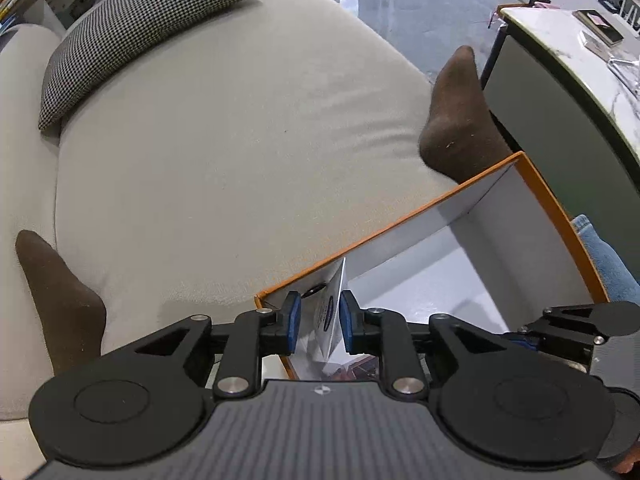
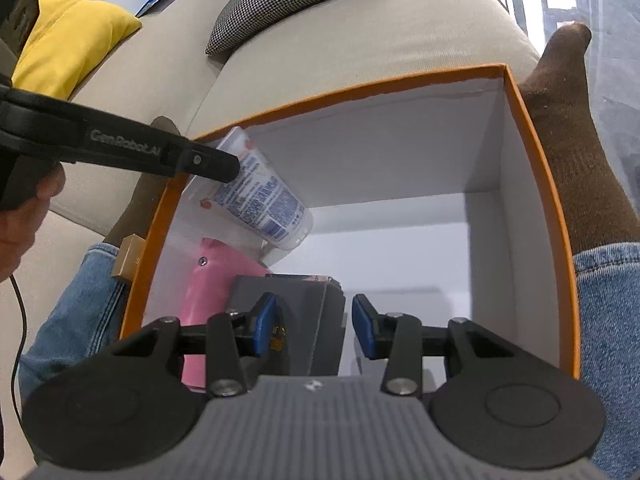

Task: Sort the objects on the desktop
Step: 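Lower both items into the box and open both grippers, then move the left gripper to the small cardboard box while the right approaches the white box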

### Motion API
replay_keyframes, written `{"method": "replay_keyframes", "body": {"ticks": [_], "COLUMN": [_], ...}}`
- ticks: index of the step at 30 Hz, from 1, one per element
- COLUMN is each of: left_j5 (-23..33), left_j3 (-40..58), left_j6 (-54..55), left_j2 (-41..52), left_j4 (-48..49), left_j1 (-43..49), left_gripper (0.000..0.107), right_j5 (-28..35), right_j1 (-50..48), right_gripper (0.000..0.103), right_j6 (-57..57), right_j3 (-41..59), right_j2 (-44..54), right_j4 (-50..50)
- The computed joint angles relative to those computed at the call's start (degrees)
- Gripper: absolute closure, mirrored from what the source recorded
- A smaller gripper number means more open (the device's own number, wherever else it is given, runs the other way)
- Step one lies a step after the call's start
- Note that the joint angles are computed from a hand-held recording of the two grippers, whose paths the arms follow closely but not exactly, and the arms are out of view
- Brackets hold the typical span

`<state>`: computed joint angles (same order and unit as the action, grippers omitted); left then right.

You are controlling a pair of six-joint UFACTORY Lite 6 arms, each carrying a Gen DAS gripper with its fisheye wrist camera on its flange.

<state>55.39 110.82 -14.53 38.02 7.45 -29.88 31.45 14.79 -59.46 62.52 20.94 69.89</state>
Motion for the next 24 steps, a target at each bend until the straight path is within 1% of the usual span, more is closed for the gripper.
{"method": "replay_keyframes", "body": {"ticks": [7,10,12,15,18,21,24], "left_j5": [-2.76,-4.88,-5.88,-7.33,-7.51,-7.70,-8.04], "left_j3": [-3.50,-7.27,-11.22,-18.44,-26.01,-33.80,-40.99], "left_j6": [1.98,3.31,4.32,4.05,4.34,5.53,9.42], "left_j2": [-3.65,-7.61,-12.09,-19.81,-28.18,-35.86,-42.06], "left_j4": [-2.27,-4.17,-5.26,-4.39,-3.72,-3.80,-6.18], "left_j1": [0.40,1.05,1.82,3.12,6.07,10.95,18.61], "left_gripper": [0.083,0.083,0.083,0.083,0.083,0.080,0.078], "right_j5": [-1.72,-2.85,-3.67,-4.75,-5.64,-6.89,-7.47], "right_j1": [0.55,0.77,1.10,2.19,4.51,8.64,14.30], "right_gripper": [0.058,0.058,0.058,0.058,0.058,0.058,0.058], "right_j6": [0.74,1.53,2.32,4.10,7.31,12.45,19.83], "right_j3": [0.15,-0.19,-0.72,-1.87,-2.63,-2.03,1.29], "right_j2": [-0.52,-1.43,-2.69,-6.15,-10.61,-14.61,-15.61], "right_j4": [-0.94,-1.92,-2.90,-4.92,-7.48,-11.51,-17.90]}}
